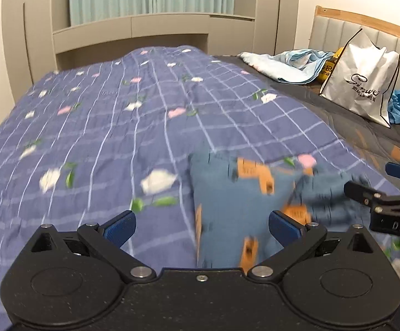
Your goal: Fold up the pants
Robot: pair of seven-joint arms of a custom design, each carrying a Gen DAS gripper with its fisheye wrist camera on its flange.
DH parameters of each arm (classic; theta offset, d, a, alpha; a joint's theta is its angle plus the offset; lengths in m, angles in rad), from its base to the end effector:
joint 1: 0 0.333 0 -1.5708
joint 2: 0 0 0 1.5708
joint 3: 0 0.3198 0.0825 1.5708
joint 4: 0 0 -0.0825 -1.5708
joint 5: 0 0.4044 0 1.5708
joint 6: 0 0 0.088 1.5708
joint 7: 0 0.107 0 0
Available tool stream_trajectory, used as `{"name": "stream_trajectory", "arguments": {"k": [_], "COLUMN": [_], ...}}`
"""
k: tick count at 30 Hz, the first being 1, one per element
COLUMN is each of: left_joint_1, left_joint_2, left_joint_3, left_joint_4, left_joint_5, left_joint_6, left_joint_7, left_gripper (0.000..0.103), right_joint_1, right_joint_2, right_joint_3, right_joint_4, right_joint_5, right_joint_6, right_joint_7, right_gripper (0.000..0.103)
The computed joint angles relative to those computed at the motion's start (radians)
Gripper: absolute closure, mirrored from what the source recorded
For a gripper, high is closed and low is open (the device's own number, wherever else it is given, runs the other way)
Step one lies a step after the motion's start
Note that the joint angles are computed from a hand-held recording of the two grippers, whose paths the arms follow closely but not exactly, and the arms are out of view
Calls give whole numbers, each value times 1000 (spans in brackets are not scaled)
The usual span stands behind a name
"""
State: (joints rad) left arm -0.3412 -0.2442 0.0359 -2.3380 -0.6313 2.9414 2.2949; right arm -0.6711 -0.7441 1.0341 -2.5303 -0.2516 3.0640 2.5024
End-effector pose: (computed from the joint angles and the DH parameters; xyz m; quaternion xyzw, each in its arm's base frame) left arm 0.5140 -0.1207 0.5166 -0.4755 0.7666 -0.3677 0.2258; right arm 0.4263 0.2344 0.4888 -0.5598 0.6393 -0.4099 0.3314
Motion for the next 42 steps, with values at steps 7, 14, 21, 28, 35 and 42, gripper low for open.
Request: {"name": "stream_trajectory", "arguments": {"k": [7, 14, 21, 28, 35, 42], "left_joint_1": [130, 148, 155, 91, 88, 53], "left_joint_2": [147, 156, 86, -26, -84, -106], "left_joint_3": [-110, -124, -130, -65, -50, 2], "left_joint_4": [110, 108, 54, -38, -108, -136], "left_joint_5": [266, 96, 215, 223, 306, 280], "left_joint_6": [-23, -36, -21, -58, -79, -97], "left_joint_7": [-227, -122, -219, -256, -330, -329], "left_gripper": [0, 0, 1, 1, 1, 1], "right_joint_1": [-94, -80, -17, 123, 312, 450], "right_joint_2": [54, 107, 95, 75, 111, 157], "right_joint_3": [59, 32, -24, -123, -232, -331], "right_joint_4": [91, 76, 76, 39, -5, -31], "right_joint_5": [-49, -129, -208, -253, -274, -289], "right_joint_6": [-161, -141, -171, -184, -221, -272], "right_joint_7": [60, 122, 174, 228, 216, 246], "right_gripper": [0, 0, 0, 0, 0, 0]}}
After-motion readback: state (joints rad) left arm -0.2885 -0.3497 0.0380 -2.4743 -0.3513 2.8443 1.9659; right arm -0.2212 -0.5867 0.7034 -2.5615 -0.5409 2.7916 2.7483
